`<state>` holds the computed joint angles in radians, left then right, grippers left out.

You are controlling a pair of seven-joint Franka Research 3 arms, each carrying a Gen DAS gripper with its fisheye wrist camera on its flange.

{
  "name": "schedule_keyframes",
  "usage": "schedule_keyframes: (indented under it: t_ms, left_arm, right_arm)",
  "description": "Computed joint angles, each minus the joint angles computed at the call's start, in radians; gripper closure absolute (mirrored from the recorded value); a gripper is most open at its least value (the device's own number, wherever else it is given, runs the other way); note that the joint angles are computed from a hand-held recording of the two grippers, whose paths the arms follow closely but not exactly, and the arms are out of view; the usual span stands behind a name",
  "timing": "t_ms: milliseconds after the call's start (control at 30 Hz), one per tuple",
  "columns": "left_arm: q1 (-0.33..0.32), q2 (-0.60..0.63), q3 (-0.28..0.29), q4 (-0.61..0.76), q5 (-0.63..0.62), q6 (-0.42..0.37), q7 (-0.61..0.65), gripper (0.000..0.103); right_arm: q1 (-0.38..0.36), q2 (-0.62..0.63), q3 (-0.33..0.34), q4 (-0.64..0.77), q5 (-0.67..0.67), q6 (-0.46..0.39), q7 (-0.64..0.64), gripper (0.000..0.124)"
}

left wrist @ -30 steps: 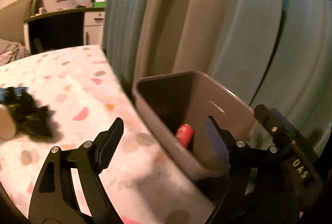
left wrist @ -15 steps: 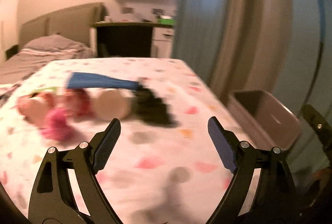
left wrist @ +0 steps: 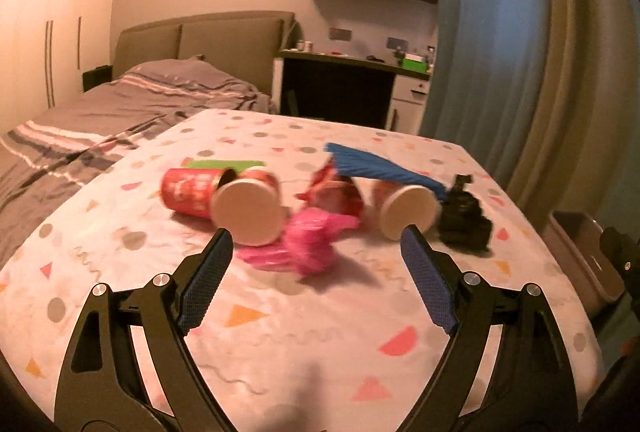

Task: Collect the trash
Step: 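Move both tools back over the remaining trash on the bed, then grasp the pink plastic bag with the left tool while the right tool grasps the black bag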

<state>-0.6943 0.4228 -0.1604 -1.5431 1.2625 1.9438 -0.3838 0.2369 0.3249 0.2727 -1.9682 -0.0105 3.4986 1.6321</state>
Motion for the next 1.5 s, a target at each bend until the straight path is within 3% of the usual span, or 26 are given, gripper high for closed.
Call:
schedule_keyframes:
  t_ms: [167, 467, 667, 867, 1000, 1200, 1367, 1500]
  left_arm:
    - [0.028, -0.021, -0.006, -0.042, -0.01, 0.051, 0.002, 0.019]
    - [0.102, 0.026, 0.012, 0.001, -0.101, 0.207, 0.13, 0.033]
    - [0.123, 0.087, 0.036, 0.064, -0.211, 0.251, 0.227, 0.053]
    - [0.126, 0.084, 0.058, 0.051, -0.243, 0.306, 0.221, 0.074]
    - [0.124, 0.075, 0.067, 0.034, -0.231, 0.338, 0.206, 0.082]
    - [0.097, 0.029, 0.086, -0.026, -0.106, 0.37, 0.091, 0.085]
    - [0.098, 0.012, 0.066, -0.039, -0.044, 0.344, 0.037, 0.085]
    - [0.115, 0.008, 0.054, -0.047, -0.033, 0.376, 0.028, 0.085]
  right_arm:
    - [0.021, 0.03, 0.006, 0.044, 0.0, -0.032, -0.024, 0.044]
    - [0.048, 0.082, 0.006, 0.125, 0.061, -0.08, -0.095, 0.044]
    - [0.116, 0.146, -0.048, 0.23, 0.127, -0.141, -0.172, 0.044]
    - [0.199, 0.215, -0.125, 0.352, 0.198, -0.214, -0.234, 0.044]
    - [0.259, 0.271, -0.192, 0.449, 0.227, -0.278, -0.244, 0.044]
    - [0.319, 0.337, -0.27, 0.554, 0.229, -0.33, -0.219, 0.047]
    - [0.334, 0.408, -0.303, 0.67, 0.208, -0.41, -0.183, 0.054]
    - [0.335, 0.459, -0.314, 0.755, 0.183, -0.472, -0.136, 0.057]
